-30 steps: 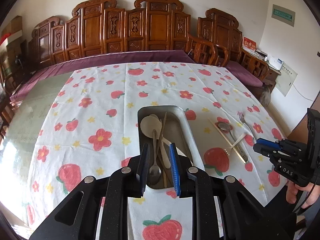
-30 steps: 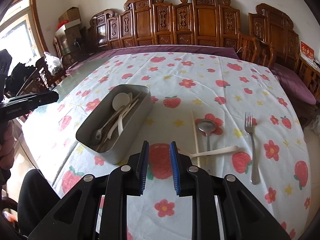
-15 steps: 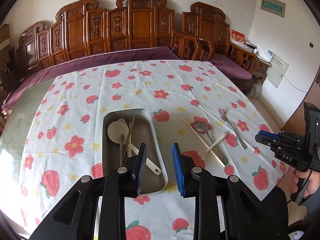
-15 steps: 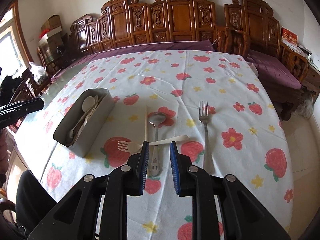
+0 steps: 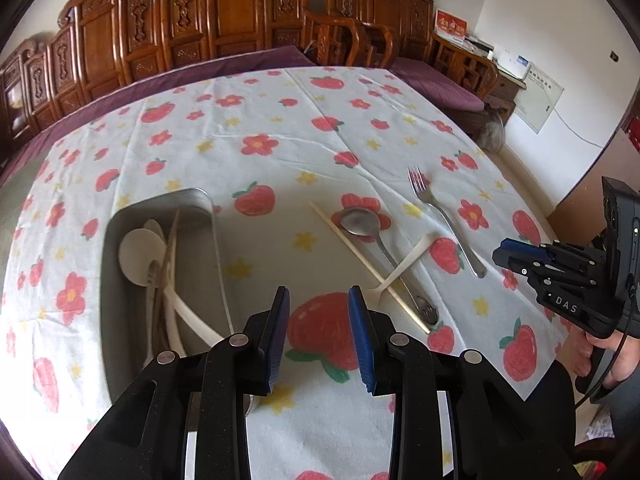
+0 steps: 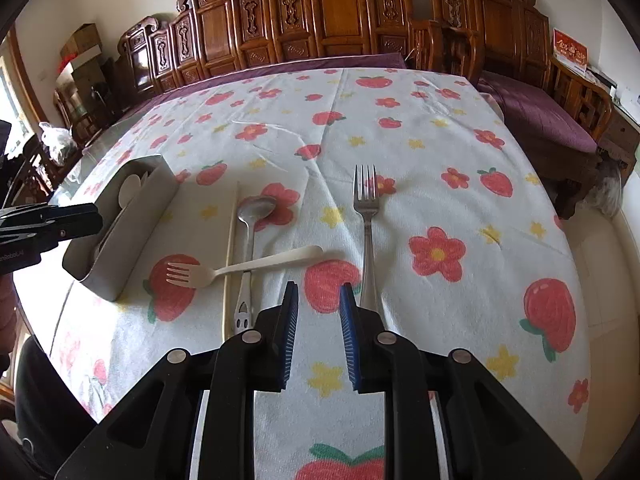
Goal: Organize utensils
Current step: 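Grasp the white plastic fork with the left gripper while the right approaches a metal fork, then close the right gripper on the metal fork while the left lifts the white fork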
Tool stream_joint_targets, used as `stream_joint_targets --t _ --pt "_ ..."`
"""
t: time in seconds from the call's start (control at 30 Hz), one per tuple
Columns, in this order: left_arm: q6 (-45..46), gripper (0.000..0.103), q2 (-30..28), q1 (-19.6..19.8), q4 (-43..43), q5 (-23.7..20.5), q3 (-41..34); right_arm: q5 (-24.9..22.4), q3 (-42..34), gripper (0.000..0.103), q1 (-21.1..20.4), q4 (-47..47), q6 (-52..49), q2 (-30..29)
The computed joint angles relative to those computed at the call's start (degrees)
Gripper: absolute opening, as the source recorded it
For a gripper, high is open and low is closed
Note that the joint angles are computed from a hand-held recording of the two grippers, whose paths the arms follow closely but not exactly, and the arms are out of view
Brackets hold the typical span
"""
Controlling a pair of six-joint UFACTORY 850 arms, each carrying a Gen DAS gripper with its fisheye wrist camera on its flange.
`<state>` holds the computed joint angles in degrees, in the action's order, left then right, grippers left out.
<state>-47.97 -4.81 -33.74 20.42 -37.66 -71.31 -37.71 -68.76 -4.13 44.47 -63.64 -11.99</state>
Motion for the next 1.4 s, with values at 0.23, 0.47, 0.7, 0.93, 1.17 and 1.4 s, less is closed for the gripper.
stream_joint_targets --t 0.23,0.47,0.7,0.93,1.17,1.4 --pt "11.7 0.028 -6.1 2.5 -13.4 1.8 -2.7 -0.7 -1.5 0.023 -0.5 -0.2 -0.2 -2.7" --pt "18.6 0.028 -11.2 3.3 -19.5 -0.7 -6.7 -1.2 -1.9 0.023 -0.8 0.2 -0.7 -3.9" --pt "22.4 0.024 -13.3 3.5 -23.8 -3.6 -8.2 -1.5 -1.9 0.023 -0.9 0.8 -0.8 -4.5" --pt "21.5 0.011 -12.9 2.2 -23.6 -3.4 -7.5 -1.3 -1.7 0.023 -0.9 1.3 -1.0 -4.4" --pt "18.0 0.002 -10.4 1.3 -20.8 -1.5 -5.4 -0.6 -2.2 0.023 -0.7 0.5 -0.2 -4.8" --pt "6.5 0.002 -5.3 0.1 -11.7 0.7 -1.6 2.1 -5.4 0.023 1.3 -2.3 2.1 -7.5"
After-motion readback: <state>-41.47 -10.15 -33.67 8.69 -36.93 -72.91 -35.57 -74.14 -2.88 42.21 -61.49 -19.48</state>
